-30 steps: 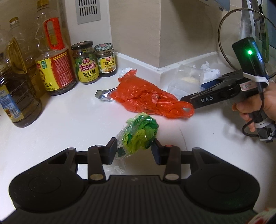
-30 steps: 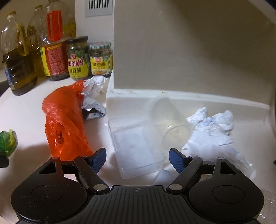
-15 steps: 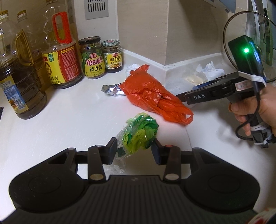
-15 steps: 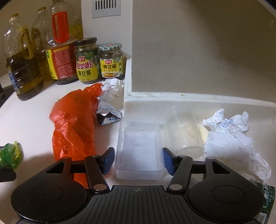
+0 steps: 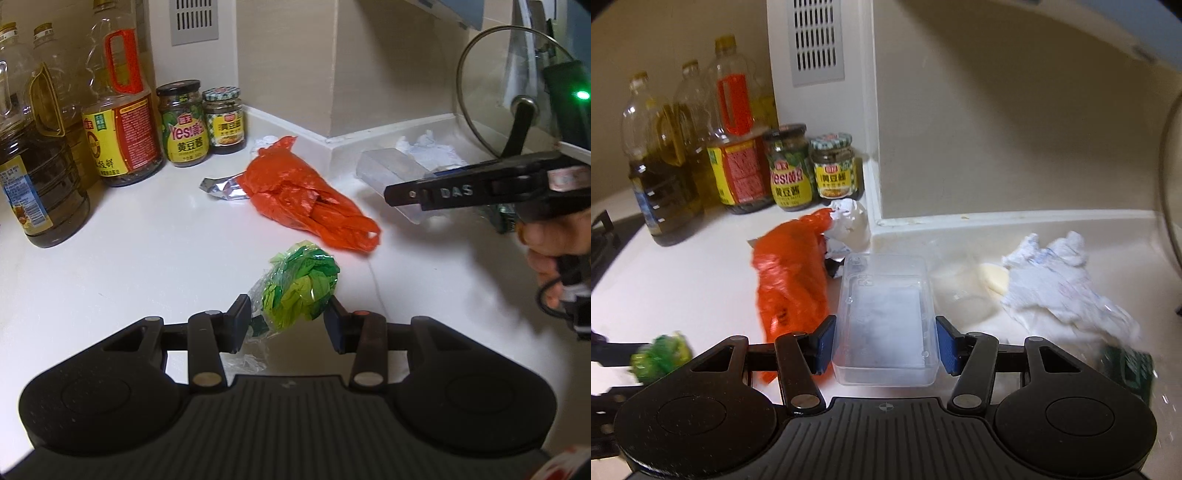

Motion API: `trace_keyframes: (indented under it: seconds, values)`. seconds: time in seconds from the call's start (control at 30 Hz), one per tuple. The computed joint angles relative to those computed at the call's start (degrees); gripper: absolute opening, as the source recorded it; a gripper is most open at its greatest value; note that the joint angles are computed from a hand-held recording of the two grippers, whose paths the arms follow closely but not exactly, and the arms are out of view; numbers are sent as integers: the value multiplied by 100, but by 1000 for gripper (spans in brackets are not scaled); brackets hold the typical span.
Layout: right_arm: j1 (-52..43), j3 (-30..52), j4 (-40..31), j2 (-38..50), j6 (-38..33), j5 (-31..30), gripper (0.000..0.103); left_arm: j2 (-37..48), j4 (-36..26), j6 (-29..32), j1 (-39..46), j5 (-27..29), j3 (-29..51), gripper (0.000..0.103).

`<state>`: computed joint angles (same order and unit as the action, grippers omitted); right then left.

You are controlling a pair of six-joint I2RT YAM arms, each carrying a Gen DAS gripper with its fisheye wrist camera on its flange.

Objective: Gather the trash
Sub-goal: 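Carry the green mesh item and clear container over the wastebasket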

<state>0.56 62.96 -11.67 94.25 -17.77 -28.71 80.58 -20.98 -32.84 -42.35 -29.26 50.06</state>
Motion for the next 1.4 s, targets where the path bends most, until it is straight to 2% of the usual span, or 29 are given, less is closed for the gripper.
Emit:
trace_keyframes:
  seconds: [0.33, 0.53, 0.7, 1.07, 1.23, 1.4]
  values:
    - [-457, -1523, -776, -2104, -97, -284, 55, -728, -234, -352, -692, -130, -501, 39]
    - [-743, -2147, -1731, -3443, -268, -506, 55, -1410, -704, -762, -1239, -244, -915, 39]
    - [-649, -2550, -2444, -4471, -291, -433, 55, -1928, -1184, -1194, -1833, -340, -1178, 39]
    - [569, -3229, -3508, -6300, 112, 507, 55, -2586, -2067, -2235, -3006, -355, -1622, 39]
    - [1646, -3596, -3575, -6740, 561, 1282, 55, -2741, -2179, -2708, -3280, -282, -1929, 39]
    - [2380, -4088, -3335, -6839, 845, 1842, 55, -2756, -1957, -3042, -3333, -69, -2336, 39]
